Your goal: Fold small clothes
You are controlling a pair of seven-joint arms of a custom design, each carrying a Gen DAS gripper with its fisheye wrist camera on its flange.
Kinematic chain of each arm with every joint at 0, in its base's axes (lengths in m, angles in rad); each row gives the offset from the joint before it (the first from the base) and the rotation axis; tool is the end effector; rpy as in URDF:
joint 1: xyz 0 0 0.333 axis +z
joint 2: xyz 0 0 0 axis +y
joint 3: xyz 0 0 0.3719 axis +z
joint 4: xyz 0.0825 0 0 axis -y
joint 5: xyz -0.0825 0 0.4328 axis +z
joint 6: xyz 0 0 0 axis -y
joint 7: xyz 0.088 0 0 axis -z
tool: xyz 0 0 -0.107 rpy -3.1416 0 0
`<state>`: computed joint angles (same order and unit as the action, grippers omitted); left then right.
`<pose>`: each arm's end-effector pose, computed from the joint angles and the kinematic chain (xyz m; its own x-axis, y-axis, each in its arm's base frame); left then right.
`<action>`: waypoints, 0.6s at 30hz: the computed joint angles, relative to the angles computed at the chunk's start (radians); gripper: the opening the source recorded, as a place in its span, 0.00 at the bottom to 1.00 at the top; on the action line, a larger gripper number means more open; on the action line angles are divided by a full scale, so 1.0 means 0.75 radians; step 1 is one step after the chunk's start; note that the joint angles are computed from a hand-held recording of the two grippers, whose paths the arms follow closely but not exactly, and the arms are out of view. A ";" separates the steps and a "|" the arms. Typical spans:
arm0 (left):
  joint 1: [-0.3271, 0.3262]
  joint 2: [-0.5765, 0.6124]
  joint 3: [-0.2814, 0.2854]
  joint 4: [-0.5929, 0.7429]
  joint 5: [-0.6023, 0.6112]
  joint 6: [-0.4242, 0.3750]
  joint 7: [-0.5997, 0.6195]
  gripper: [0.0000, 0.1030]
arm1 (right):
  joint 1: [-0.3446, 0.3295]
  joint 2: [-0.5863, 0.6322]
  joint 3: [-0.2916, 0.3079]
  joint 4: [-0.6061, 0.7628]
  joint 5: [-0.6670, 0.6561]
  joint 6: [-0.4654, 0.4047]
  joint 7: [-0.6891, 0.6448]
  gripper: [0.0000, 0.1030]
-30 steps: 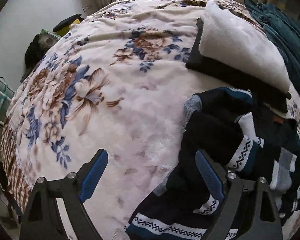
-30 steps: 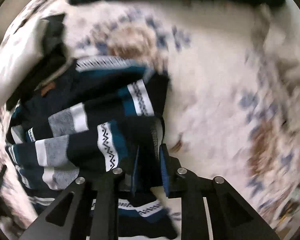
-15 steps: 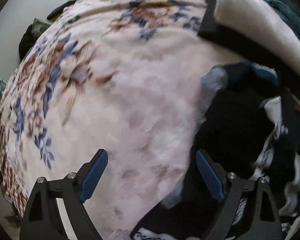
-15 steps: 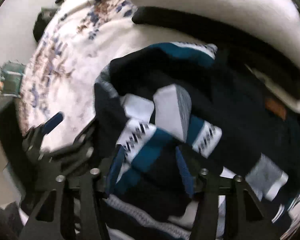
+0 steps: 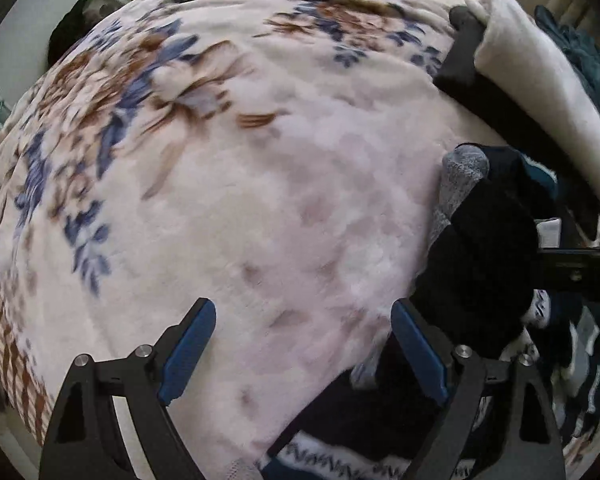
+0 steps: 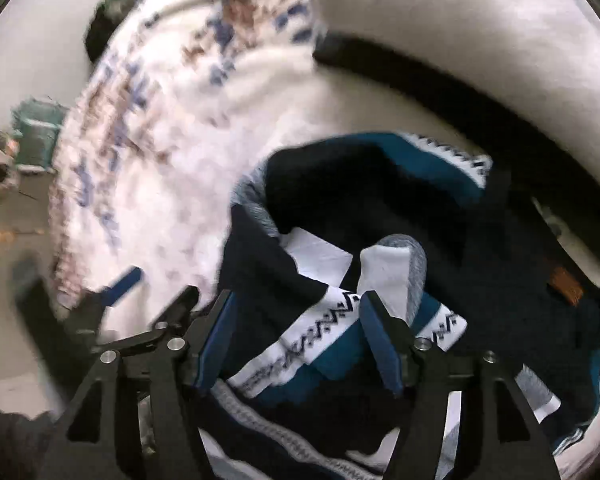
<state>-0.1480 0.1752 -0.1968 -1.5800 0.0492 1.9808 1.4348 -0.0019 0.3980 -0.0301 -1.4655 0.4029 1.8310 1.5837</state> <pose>0.6594 -0.2215 0.6041 -0.2165 -0.9761 0.0166 -0.9516 0.2072 -0.2268 0.7454 0.0115 0.4941 -0.1532 -0.9187 -0.3640 -0.9882 0.1427 0.0556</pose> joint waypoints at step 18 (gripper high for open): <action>-0.026 -0.027 -0.003 -0.096 0.100 0.072 0.050 0.87 | -0.097 0.123 0.020 0.176 0.139 0.035 0.146 0.58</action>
